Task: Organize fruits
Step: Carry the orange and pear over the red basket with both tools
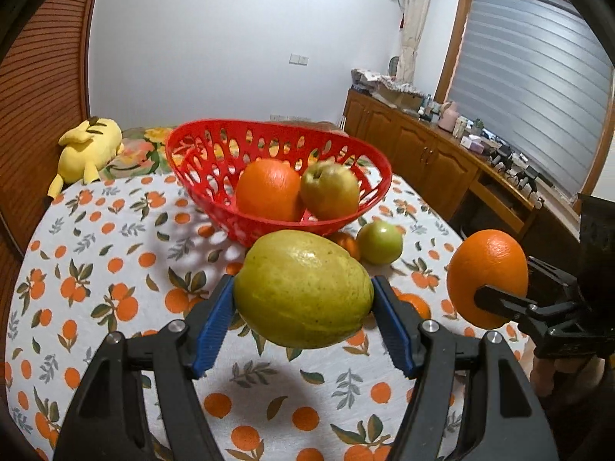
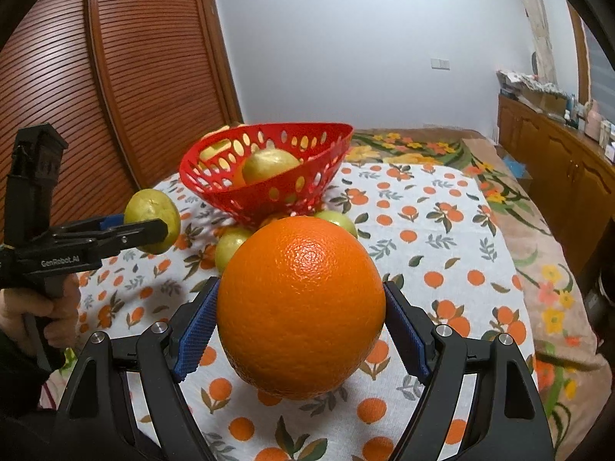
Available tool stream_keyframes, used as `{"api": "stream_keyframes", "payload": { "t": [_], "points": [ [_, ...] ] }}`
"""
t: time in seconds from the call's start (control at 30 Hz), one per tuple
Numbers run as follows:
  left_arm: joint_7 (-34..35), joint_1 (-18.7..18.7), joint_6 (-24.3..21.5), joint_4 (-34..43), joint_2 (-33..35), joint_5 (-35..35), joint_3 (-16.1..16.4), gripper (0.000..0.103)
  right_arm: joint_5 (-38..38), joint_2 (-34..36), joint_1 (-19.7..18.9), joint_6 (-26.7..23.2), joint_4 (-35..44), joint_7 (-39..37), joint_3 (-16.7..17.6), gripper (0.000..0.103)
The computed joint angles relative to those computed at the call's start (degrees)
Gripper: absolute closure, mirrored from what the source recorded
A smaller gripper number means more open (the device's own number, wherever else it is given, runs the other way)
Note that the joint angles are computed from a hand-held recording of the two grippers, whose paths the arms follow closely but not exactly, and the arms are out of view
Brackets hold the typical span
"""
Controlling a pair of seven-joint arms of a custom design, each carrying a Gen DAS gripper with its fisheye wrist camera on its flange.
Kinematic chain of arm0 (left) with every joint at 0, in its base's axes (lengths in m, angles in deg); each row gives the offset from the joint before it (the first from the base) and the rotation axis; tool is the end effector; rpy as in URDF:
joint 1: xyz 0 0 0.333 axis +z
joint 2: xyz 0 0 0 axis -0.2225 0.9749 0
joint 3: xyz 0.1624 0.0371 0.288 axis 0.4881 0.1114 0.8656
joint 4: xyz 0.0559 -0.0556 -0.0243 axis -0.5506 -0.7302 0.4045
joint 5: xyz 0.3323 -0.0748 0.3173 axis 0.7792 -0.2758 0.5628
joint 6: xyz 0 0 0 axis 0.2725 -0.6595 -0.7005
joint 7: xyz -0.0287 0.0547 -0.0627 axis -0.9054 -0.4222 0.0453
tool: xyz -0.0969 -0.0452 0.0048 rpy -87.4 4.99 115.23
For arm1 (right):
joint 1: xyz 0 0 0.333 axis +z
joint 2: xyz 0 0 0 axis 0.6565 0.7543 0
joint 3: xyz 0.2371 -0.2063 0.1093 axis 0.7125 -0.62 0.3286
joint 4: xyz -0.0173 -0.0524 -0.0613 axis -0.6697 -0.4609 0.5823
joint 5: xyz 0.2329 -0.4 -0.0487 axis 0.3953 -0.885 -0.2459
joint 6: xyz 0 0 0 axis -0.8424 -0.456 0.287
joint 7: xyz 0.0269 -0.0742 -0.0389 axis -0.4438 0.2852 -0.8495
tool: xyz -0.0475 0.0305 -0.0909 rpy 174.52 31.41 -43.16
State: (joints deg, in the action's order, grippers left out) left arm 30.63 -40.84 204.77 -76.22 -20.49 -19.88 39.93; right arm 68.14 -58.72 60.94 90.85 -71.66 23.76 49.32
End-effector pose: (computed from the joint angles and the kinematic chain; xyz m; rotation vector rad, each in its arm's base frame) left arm 0.5130 -0.4774 0.4422 -1.8414 1.6040 -1.0091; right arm 0.6119 0.2895 0.3756 -1.9660 0.9518 -0.3465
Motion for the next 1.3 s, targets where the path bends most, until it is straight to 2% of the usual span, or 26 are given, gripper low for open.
{"api": "stream_keyframes", "payload": {
  "t": [0.37, 0.63, 0.8, 1.03, 1.3],
  "points": [
    [0.1, 0.4, -2.6, -0.3, -3.0, 1.9, -0.7, 0.034, -0.3, -1.4, 0.5, -0.5, 1.5, -1.6, 0.1, 0.02],
    [0.2, 1.7, -3.3, -1.0, -5.0, 3.2, -1.6, 0.034, -0.5, -1.5, 1.1, -1.3, 3.5, -2.7, 0.2, 0.02],
    [0.1, 2.7, -2.7, -1.1, -5.6, 3.1, -1.8, 0.034, -3.2, -0.3, 1.2, -2.4, 5.7, -1.1, 0.4, 0.02],
    [1.2, 3.9, -1.3, 0.0, -4.4, 2.0, -1.1, 0.034, -11.3, 3.9, 0.7, -3.4, 11.0, 4.8, 1.3, 0.02],
    [5.6, 5.0, 1.0, 3.7, -0.3, -2.0, 1.0, 0.034, -27.5, 12.5, 0.0, -5.8, 21.8, 17.4, 2.0, 0.02]
  ]
}}
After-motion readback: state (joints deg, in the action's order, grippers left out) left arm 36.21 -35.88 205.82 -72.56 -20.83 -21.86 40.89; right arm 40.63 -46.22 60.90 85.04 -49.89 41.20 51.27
